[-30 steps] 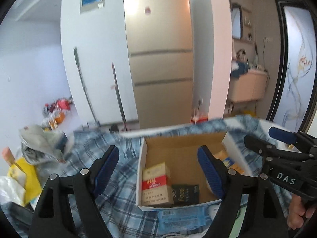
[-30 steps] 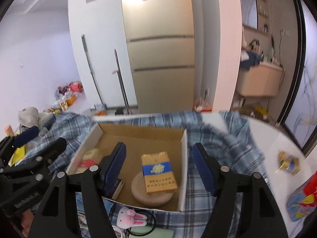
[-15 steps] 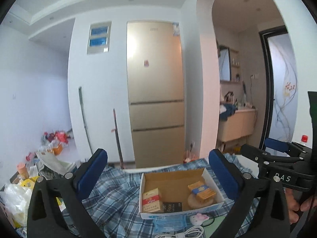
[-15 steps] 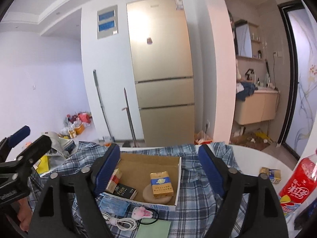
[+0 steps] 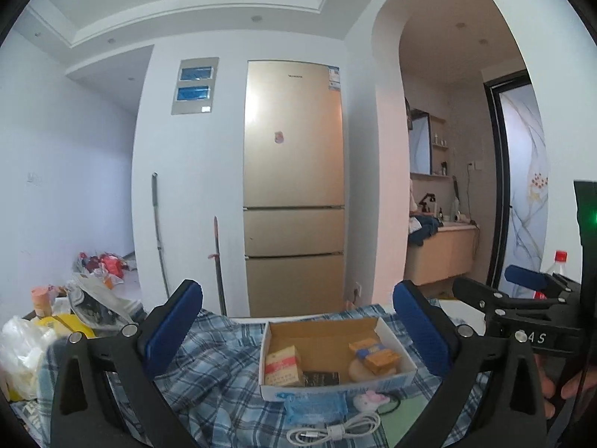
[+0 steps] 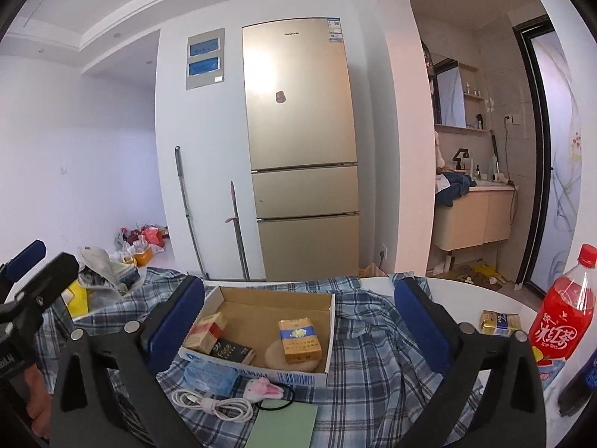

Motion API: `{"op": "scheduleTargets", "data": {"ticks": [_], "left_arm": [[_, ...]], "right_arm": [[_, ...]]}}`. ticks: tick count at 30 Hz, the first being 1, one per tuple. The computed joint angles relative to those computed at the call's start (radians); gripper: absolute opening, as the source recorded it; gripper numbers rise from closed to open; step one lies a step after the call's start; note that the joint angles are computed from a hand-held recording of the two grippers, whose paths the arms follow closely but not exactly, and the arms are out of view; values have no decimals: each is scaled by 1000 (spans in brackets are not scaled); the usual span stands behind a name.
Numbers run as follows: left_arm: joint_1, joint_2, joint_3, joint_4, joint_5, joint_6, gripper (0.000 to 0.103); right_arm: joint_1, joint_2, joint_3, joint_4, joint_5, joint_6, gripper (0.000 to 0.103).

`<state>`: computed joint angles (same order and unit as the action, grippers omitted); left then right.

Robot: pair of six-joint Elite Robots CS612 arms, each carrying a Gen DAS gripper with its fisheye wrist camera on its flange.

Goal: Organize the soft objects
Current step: 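Raise both tools away from the cardboard box, then lower the right tool and grasp the green card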

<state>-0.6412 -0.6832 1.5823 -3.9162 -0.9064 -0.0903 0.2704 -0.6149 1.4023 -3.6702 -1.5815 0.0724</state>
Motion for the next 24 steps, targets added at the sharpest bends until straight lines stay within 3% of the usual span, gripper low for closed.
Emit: {"op": "scheduleTargets", "data": {"ticks": [6,10,15,19,24], "left_arm": [[2,43,-18,-39,30,30,103],[9,66,-30,-2,17,14,103],[17,82,-50,129,5,-51,103],[24,79,-45,149,-16,-88,103],[38,69,-44,245,-59,-156,103]], "right_arm": [[3,15,3,7,-16,3,102],[8,30,-6,46,-41,6,102],[10,33,-29,218,-74,35,102],[5,36,-48,343,-59,65,102],[2,42,-66,462,-29,74,102]]}}
